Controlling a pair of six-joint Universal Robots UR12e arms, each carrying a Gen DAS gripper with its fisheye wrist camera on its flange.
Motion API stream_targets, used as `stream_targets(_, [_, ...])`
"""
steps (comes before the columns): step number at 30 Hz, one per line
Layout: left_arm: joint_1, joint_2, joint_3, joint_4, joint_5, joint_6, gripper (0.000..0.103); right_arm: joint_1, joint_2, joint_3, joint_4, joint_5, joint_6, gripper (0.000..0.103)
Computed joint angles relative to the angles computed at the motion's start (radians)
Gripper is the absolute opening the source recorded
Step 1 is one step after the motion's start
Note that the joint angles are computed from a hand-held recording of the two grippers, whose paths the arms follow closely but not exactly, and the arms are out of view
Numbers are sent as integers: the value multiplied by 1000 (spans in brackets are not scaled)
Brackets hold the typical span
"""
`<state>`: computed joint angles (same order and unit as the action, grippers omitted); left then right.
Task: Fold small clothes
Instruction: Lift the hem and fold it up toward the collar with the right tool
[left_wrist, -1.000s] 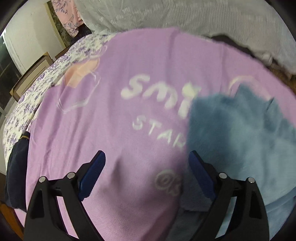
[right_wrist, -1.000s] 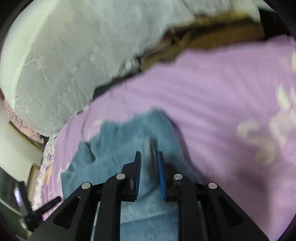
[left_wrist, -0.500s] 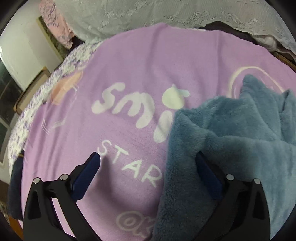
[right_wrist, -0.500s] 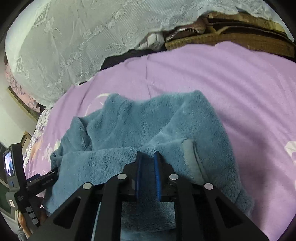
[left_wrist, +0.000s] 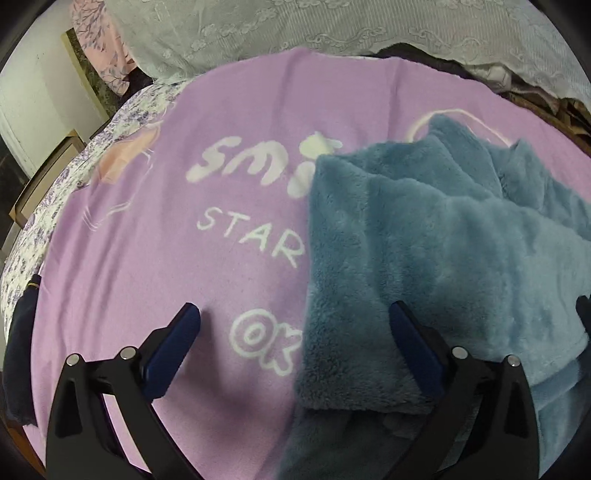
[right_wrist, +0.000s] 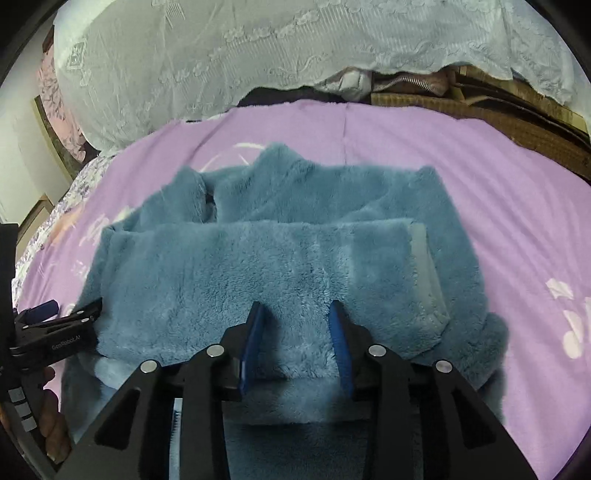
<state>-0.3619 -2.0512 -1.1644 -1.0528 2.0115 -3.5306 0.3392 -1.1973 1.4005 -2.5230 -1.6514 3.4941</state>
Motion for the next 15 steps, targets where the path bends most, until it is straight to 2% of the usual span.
stream_targets(2, [-2, 26, -33, 38, 0, 0, 99, 3, -25, 30, -49, 5, 8, 38])
stream_targets(6, [0, 75, -97, 84, -53, -7, 99, 14, -45, 56, -62, -1, -5, 40])
stream_targets(10, [0, 63, -88, 44, -52, -5, 99, 15, -32, 48, -7, 6, -8, 43])
stream_targets(15, [4, 64, -90, 29, -69, -14, 99, 10, -43, 64, -28, 25, 11, 43])
